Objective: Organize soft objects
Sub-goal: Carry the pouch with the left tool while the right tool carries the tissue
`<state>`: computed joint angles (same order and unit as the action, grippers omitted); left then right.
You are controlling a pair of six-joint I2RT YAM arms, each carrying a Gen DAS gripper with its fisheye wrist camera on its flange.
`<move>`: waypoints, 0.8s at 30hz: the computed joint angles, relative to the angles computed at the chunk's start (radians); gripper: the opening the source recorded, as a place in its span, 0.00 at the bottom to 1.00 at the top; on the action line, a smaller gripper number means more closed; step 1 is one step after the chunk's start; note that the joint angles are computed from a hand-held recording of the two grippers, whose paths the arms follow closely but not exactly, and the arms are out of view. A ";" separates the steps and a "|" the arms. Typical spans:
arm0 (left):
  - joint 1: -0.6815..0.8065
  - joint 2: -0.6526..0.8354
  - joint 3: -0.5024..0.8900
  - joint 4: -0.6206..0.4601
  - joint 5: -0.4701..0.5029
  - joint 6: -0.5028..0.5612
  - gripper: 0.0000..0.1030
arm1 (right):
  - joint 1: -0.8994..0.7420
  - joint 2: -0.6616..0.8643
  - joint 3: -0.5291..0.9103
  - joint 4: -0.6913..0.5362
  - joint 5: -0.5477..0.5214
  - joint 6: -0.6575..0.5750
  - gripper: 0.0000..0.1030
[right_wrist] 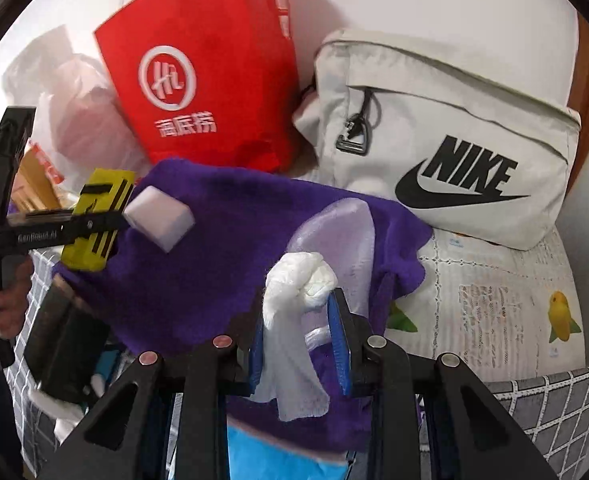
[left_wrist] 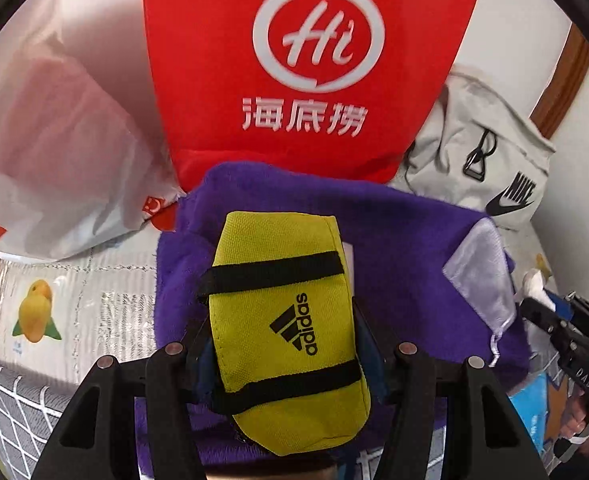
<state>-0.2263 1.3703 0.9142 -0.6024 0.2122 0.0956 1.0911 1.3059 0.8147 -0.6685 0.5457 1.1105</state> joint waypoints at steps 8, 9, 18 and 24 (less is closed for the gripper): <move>0.000 0.054 -0.017 0.034 -0.015 0.035 0.55 | -0.066 0.090 0.002 0.035 -0.060 -0.080 0.28; 0.000 0.054 -0.020 0.034 -0.015 0.042 0.55 | -0.072 0.089 -0.002 0.039 -0.066 -0.085 0.28; 0.012 0.065 -0.007 0.005 -0.021 0.069 0.57 | -0.110 0.092 -0.027 0.060 -0.133 -0.119 0.28; -0.008 0.092 0.019 -0.025 -0.057 0.058 0.62 | -0.130 0.083 -0.059 0.100 -0.174 -0.123 0.30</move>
<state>-0.2348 1.4625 0.9329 -0.6277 0.1552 0.1539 0.9608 1.3891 0.7561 -0.5688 0.3714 0.9879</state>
